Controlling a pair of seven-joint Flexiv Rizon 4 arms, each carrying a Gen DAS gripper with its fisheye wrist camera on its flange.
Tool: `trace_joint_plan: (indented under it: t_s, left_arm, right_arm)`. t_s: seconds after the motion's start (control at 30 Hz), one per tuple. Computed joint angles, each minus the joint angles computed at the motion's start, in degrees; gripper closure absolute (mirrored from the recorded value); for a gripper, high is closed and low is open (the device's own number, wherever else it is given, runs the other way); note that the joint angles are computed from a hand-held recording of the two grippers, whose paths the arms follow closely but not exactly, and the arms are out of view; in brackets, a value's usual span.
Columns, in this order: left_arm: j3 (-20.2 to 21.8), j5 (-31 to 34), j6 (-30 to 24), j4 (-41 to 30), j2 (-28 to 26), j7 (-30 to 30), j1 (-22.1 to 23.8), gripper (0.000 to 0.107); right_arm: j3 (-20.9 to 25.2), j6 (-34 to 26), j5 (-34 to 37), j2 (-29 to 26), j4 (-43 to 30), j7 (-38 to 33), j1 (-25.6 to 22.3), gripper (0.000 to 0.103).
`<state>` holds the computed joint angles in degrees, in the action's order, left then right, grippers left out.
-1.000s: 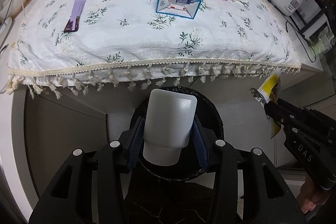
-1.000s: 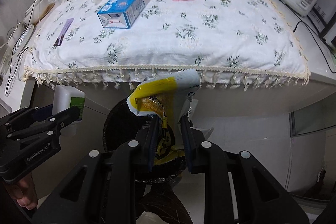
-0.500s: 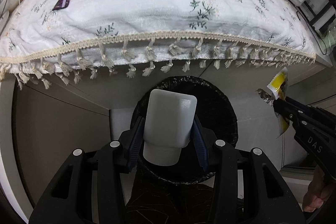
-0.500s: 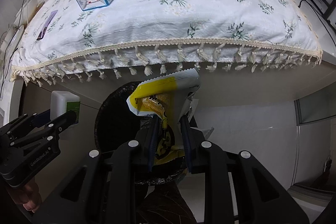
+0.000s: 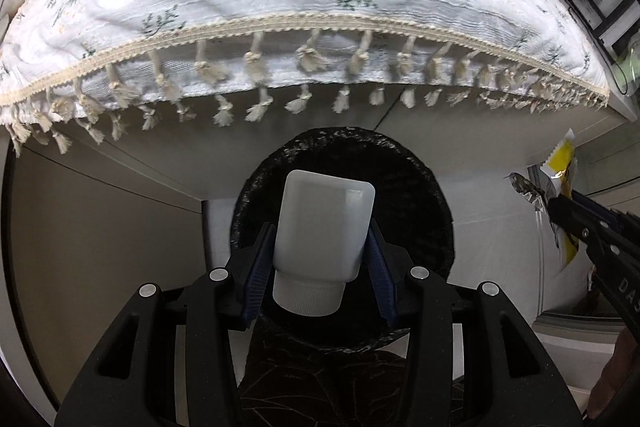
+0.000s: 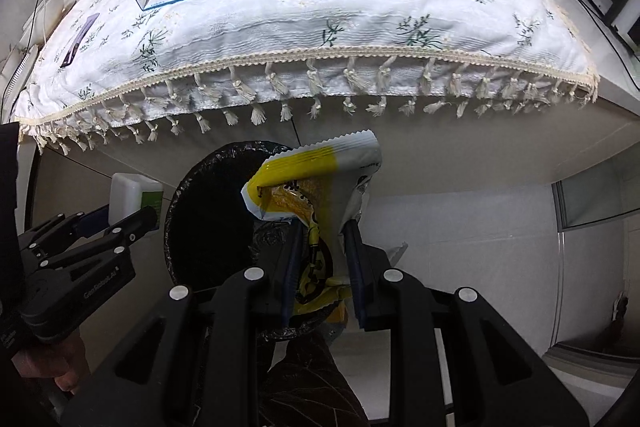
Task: Collect trash
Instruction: 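Lift the white cup and yellow wrapper and carry both toward the black trash bin, then open the left tool over the bin while the right tool releases the yellow wrapper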
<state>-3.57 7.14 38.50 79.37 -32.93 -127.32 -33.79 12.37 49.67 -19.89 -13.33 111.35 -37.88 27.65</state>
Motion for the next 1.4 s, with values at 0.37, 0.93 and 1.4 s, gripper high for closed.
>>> trace_joint_plan:
  t_s: [0.37,0.93,1.4]
  left_arm:
    - [-0.7,-1.3,1.1,-2.4,-3.0,2.0,-1.1,0.059]
    - [1.9,2.9,3.4,2.9,2.6,-4.4,0.0,0.011]
    - [1.9,5.6,2.0,8.3,7.7,-6.0,3.3,0.011]
  right_arm:
    - [0.4,-1.6,1.4,1.7,2.4,0.9,-0.5,0.082]
    - [0.1,-2.0,3.6,-6.0,-5.9,-2.3,1.2,0.081]
    - [0.4,-6.9,6.2,-14.7,-16.9,-8.9,4.2,0.080]
